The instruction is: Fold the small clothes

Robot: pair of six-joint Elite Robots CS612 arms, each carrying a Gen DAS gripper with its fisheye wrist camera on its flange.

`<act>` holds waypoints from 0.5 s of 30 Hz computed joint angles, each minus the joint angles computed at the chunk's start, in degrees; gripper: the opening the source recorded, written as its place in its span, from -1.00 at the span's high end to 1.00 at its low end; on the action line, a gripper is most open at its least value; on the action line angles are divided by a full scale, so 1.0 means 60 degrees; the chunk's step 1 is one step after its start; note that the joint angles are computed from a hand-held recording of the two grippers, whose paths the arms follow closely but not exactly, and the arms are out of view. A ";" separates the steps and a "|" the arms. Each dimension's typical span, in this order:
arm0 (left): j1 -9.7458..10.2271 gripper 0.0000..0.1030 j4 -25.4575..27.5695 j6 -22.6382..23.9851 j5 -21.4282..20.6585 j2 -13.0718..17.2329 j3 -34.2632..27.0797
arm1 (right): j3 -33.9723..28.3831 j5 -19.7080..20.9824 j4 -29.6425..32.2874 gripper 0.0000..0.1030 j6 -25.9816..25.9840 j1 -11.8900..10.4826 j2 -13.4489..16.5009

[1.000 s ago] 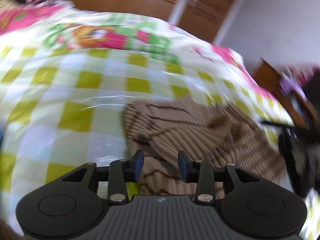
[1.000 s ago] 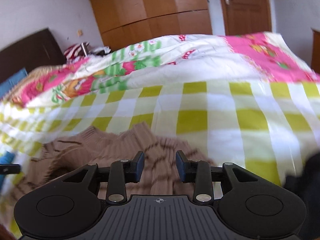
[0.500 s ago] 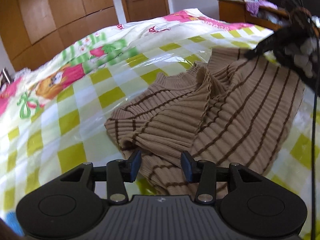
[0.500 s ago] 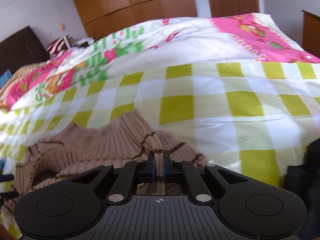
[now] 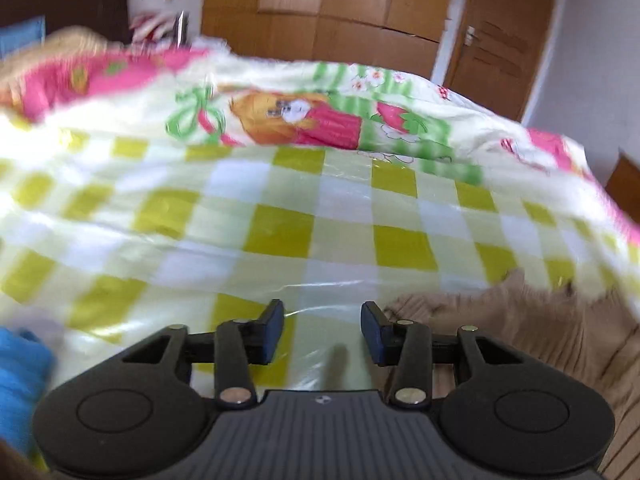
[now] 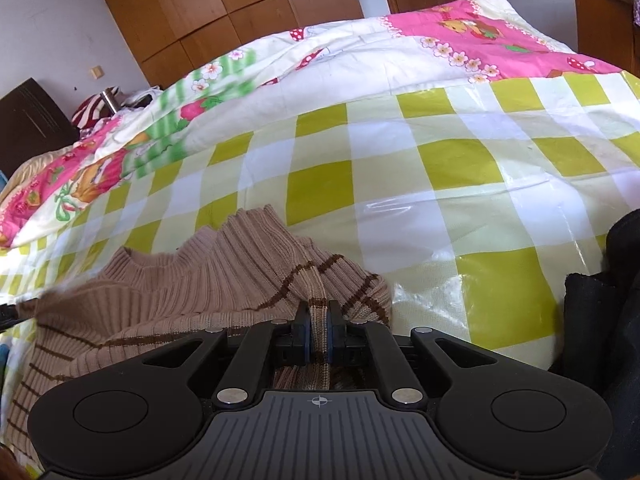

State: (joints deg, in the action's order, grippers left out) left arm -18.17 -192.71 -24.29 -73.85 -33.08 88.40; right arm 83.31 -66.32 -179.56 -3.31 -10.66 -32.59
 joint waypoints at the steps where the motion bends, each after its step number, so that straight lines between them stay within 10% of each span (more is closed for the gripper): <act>1: -0.0003 -0.10 -0.0171 0.0101 -0.0155 -0.0074 0.0181 | 0.0009 0.0005 -0.0005 0.81 -0.0076 0.0004 -0.0001; 15: -0.0587 -0.14 -0.0013 0.0858 -0.0147 -0.0276 0.0926 | 0.0431 -0.0228 -0.0608 0.90 -0.0225 -0.0011 -0.0134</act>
State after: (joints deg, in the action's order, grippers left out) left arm -21.69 -192.79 -19.14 -74.73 -34.74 93.96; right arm 85.90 -67.69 -183.20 -4.66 -10.73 -33.39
